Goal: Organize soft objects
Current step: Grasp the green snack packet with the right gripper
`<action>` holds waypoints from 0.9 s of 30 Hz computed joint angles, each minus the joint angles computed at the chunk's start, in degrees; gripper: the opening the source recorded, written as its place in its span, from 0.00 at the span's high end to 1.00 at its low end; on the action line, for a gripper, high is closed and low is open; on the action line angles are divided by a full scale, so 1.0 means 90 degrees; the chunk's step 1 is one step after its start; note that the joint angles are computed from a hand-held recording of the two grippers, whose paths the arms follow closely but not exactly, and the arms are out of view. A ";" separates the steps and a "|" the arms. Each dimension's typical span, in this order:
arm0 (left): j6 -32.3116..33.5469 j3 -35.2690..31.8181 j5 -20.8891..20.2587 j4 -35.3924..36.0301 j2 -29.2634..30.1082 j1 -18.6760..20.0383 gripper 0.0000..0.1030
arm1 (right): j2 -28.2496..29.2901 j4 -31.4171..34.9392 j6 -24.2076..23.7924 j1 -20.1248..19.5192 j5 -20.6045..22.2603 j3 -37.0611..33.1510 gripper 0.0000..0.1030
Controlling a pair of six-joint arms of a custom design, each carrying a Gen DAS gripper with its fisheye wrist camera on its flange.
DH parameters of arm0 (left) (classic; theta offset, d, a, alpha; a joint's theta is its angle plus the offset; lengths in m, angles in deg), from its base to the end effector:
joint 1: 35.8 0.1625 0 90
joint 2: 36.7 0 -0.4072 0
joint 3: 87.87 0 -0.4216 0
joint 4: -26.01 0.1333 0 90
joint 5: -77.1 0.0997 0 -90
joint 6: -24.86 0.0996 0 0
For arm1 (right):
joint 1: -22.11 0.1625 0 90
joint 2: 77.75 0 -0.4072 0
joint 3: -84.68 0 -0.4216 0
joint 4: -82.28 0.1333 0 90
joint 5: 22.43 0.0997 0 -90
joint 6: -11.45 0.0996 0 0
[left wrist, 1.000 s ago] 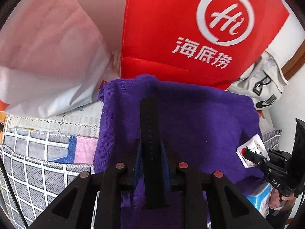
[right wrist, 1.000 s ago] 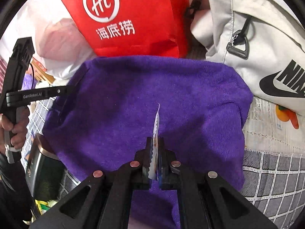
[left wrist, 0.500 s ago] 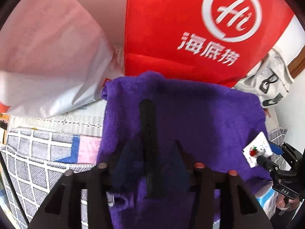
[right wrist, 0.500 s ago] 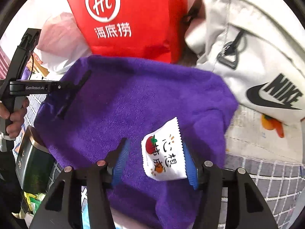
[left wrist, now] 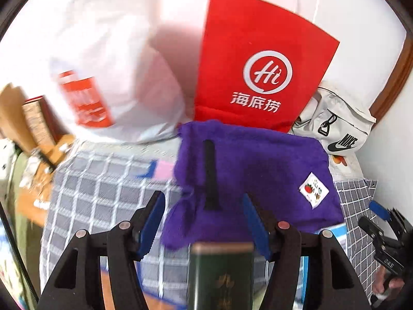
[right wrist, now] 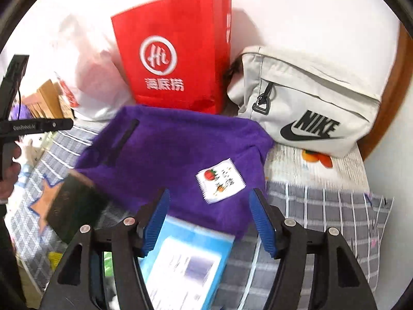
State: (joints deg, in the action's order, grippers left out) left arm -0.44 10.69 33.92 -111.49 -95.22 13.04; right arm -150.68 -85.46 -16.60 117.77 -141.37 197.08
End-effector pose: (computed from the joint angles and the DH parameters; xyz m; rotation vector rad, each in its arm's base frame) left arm -0.2682 -0.6197 0.1839 0.2676 2.4183 -0.7097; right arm 0.1416 -0.5660 0.2771 0.4977 -2.3951 0.7072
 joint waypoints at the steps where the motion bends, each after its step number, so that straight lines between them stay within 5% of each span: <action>1: -0.0100 0.0139 -0.0043 0.0042 -0.0129 -0.0059 0.41 | -0.0091 0.0031 0.0070 0.0048 0.0027 0.0103 0.38; 13: -0.1075 0.2127 -0.0588 0.0386 -0.1935 -0.0719 0.41 | -0.1254 -0.0088 0.0631 0.0726 0.0100 0.1842 0.36; 27: -0.0970 0.3153 -0.1023 0.0200 -0.2685 -0.0779 0.41 | -0.0725 0.0274 0.0956 0.0708 0.0303 0.2053 0.35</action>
